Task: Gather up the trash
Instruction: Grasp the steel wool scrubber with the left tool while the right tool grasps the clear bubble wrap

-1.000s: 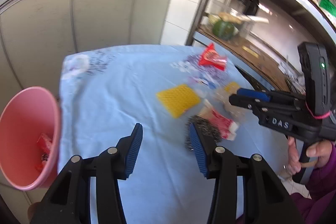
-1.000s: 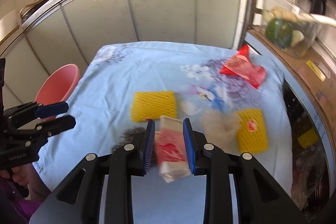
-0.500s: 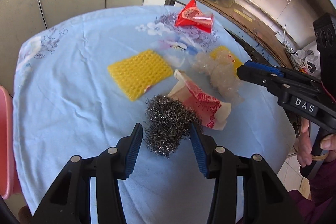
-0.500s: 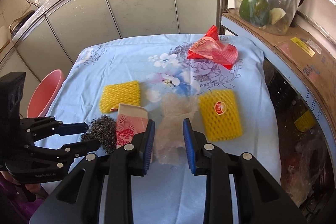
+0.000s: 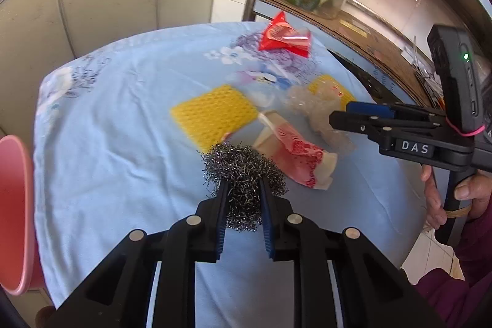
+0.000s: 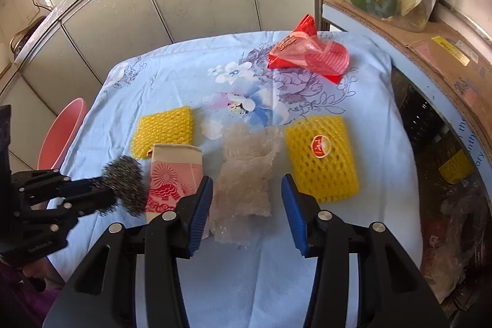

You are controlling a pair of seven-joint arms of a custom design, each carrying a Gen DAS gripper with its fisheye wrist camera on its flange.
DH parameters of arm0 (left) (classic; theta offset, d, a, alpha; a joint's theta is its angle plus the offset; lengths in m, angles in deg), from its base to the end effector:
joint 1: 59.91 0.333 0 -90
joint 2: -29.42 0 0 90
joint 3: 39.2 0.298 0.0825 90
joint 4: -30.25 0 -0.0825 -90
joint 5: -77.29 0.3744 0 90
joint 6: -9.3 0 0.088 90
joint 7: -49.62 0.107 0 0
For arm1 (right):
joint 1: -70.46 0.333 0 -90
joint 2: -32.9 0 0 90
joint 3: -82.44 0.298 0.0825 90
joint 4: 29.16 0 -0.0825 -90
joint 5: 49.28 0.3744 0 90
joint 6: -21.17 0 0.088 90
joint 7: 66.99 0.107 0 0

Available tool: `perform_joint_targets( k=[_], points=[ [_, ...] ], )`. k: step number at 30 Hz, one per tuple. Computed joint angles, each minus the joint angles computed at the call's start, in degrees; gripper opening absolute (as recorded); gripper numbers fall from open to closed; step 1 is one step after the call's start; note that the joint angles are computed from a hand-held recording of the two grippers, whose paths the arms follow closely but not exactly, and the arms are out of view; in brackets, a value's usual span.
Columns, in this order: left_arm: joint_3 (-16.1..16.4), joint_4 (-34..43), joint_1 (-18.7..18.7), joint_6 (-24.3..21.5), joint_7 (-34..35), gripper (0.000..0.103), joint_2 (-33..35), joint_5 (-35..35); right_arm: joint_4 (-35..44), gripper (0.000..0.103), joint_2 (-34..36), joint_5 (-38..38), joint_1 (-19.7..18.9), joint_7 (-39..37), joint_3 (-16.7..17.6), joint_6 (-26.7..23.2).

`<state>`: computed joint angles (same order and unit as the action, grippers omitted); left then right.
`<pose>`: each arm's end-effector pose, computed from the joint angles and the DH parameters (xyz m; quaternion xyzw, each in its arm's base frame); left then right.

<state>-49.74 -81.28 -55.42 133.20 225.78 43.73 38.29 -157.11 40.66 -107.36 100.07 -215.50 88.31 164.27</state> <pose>0.5895 -0.0835 0.3498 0.1745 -0.9391 0.2929 0.0429 0.4380 0.3184 0.3104 -0.3979 0.8614 -0.2260 0.2203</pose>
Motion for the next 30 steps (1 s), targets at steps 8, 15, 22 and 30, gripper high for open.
perform_joint_targets(
  k=[8, 15, 22, 30],
  points=[
    [0.41, 3.98, 1.76, 0.74, -3.10, 0.019, 1.79, -1.90, 5.10, 0.047, 4.81, 4.46, 0.80, -5.91, -0.80, -2.34],
    [0.23, 4.64, 2.97, 0.10, -2.87, 0.019, 1.55, -3.62, 6.84, 0.047, 5.85, 6.59, 2.04, -7.90, -1.87, -5.10],
    [0.33, 5.05, 3.27, 0.01, -3.29, 0.019, 1.74, -4.75, 9.99, 0.043, 6.41, 6.90, 3.51, -11.30, -1.63, -11.09],
    [0.18, 5.60, 3.58, 2.31, -3.52, 0.019, 1.99, -6.79, 15.84, 0.043, 7.24, 4.59, 4.54, -14.31, -1.59, -16.70]
  ],
)
